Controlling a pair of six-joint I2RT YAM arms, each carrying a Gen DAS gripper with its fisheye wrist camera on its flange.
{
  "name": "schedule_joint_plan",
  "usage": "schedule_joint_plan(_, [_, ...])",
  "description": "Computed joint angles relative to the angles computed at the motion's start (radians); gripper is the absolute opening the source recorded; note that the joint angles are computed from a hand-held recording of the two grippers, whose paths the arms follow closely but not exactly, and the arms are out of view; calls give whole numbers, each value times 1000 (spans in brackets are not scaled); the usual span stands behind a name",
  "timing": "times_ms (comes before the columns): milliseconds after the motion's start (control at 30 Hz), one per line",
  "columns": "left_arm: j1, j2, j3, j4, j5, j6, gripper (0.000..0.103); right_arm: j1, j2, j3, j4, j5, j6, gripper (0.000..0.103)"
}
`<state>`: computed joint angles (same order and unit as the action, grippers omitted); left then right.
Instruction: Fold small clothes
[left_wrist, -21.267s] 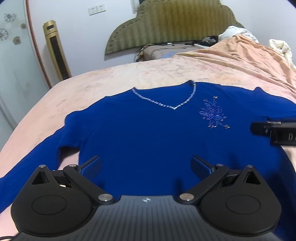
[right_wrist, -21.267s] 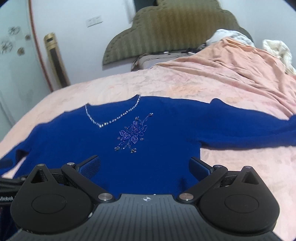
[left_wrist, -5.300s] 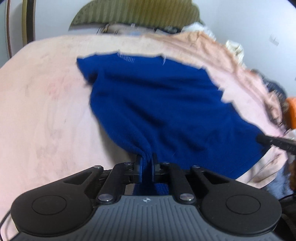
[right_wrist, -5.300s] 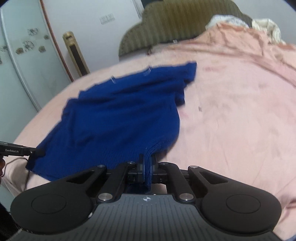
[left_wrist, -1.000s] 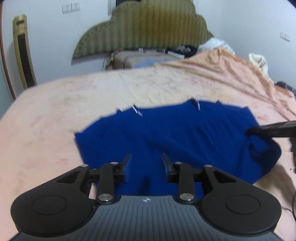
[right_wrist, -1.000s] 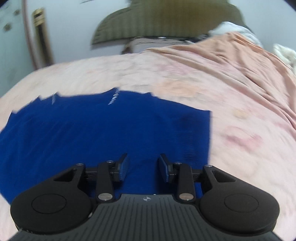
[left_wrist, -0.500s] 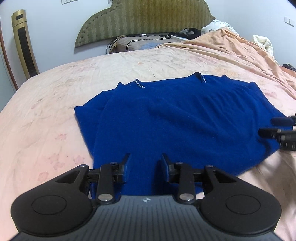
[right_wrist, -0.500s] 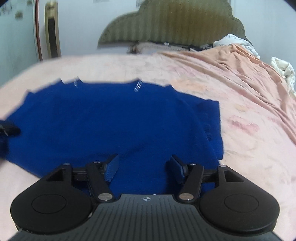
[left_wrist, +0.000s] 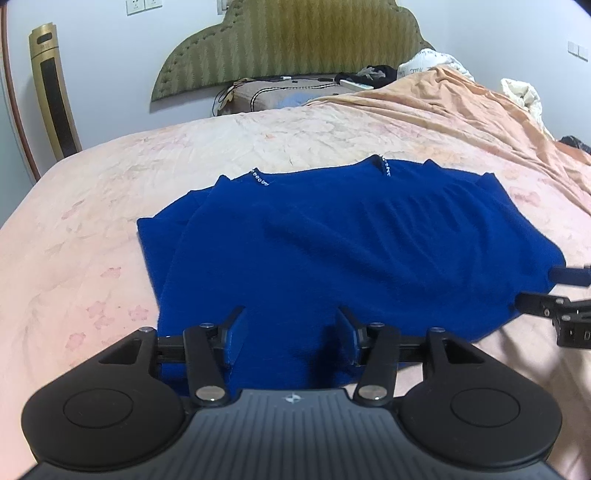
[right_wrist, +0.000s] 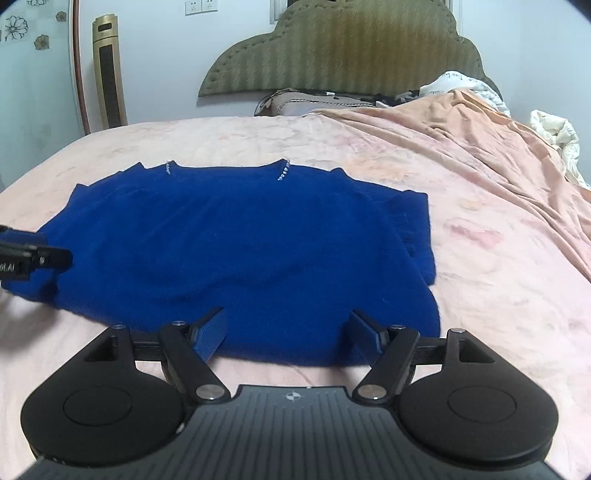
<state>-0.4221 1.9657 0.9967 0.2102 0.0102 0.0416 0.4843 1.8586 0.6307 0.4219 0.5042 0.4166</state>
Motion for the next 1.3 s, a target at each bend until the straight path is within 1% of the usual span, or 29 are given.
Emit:
schedule_joint_plan(100, [-7, -6, 5, -13, -13, -15, 53, -4, -25, -36, 16, -11, 37, 76])
schedule_joint_plan(167, [-6, -13, 4, -14, -23, -23, 58, -3, -38, -49, 23, -17, 47, 76])
schedule_joint_plan(233, [-3, -26, -11, 7, -27, -31, 69, -2, -54, -58, 28, -19, 47, 76])
schedule_joint_plan(300, [-2, -37, -26, 25, -37, -34, 74, -2, -70, -67, 31, -24, 52, 77])
schedule_joint_plan(400, [-4, -41, -35, 32, -68, -20, 74, -6, -90, -81, 45, -47, 70, 78])
schedule_joint_plan(500, [1, -32, -23, 17, -94, -22, 74, 2, -99, -74, 27, -44, 77, 79])
schedule_joint_plan(633, [15, -24, -7, -4, -105, -40, 74, 31, -104, -51, 10, -30, 69, 86])
schedule_joint_plan(800, [31, -15, 4, -16, -111, -48, 74, 70, -82, -7, -10, -12, 39, 90])
schedule_joint_plan(1300, [59, 12, 40, -49, -119, -53, 74, 135, -9, 97, -66, 9, 15, 91])
